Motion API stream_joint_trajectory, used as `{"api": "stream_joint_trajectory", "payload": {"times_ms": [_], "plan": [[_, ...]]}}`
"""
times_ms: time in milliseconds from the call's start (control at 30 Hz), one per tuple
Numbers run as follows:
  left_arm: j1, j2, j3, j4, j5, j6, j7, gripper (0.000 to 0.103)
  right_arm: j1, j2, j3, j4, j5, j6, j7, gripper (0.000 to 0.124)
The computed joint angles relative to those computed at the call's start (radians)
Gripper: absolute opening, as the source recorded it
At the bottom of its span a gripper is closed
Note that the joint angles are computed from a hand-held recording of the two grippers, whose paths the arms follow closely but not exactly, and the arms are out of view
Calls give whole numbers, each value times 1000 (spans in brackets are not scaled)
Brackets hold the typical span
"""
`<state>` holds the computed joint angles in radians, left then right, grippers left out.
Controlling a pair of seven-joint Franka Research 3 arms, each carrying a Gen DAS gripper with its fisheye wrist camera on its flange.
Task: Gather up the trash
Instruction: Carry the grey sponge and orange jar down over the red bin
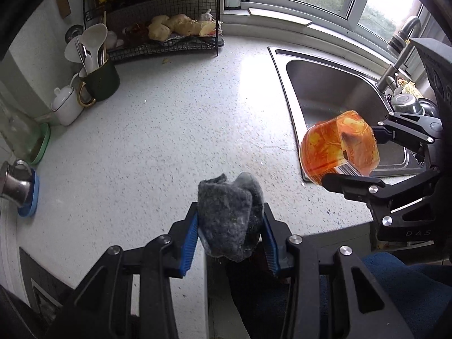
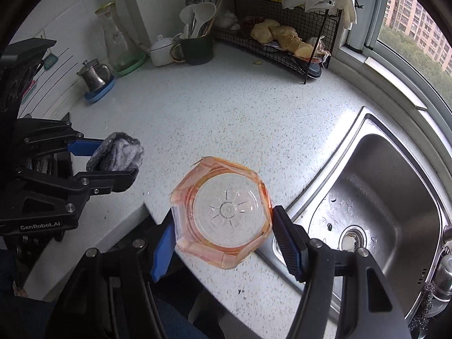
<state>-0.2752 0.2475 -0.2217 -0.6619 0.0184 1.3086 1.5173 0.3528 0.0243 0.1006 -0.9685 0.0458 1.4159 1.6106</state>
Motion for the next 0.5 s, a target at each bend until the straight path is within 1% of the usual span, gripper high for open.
{"api": "stream_joint_trajectory", "payload": {"times_ms": [100, 167, 367, 500], "plan": [[13, -180, -4, -262, -24, 84, -32, 38, -9, -119, 0, -154, 29, 40, -12, 62], [14, -267, -11, -386, -27, 124, -60, 38, -19, -189, 5, -237, 49, 60, -17, 62], [-11, -439, -34, -583, -34, 144, -140, 38, -43, -346, 24, -397, 97, 69, -40, 62], [-34, -514, -45, -668, -45, 130, -183, 38, -60, -418, 32, -471, 128, 50, -36, 62]]}}
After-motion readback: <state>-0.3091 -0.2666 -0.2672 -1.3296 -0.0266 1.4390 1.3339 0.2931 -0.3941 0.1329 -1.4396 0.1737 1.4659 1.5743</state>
